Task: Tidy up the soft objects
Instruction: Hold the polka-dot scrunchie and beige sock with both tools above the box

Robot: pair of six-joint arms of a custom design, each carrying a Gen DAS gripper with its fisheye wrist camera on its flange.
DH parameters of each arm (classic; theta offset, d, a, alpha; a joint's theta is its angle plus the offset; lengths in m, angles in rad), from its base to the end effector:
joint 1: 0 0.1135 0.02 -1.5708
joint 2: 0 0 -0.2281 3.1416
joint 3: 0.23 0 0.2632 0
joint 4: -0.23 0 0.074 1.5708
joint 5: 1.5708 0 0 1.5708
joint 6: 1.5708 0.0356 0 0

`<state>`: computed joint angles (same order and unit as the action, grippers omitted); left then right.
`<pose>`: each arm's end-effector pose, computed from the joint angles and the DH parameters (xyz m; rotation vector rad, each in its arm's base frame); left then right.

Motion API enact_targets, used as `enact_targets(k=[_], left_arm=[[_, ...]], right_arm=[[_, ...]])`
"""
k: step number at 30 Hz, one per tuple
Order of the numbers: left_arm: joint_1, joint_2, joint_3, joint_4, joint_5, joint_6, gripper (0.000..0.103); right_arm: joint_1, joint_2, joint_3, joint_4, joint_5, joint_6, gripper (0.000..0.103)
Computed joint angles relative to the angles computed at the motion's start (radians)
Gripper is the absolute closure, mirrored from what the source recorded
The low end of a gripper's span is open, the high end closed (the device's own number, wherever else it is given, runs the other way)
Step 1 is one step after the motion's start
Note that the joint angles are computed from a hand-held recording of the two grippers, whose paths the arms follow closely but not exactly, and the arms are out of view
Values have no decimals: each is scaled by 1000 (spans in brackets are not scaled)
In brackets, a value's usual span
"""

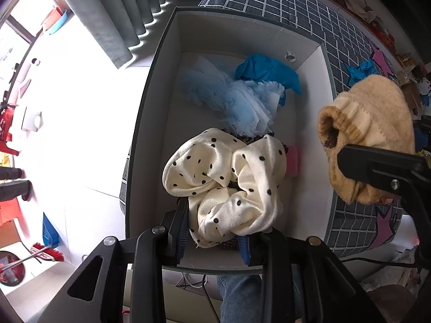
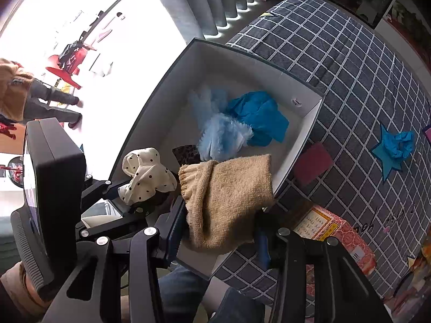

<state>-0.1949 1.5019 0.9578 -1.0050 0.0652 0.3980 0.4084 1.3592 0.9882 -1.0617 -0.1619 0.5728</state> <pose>0.2517 -0.0520 0.1502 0.9101 2.9758 -0.0975 0.2251 0.1036 0.1914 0.2357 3.0706 0.3207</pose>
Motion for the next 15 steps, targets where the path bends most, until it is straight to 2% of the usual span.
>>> enact_targets(k=[15], left_arm=[[-8,-6,-8,3,-14,-14,69]], right_arm=[[3,20,2,14,1,-1,56]])
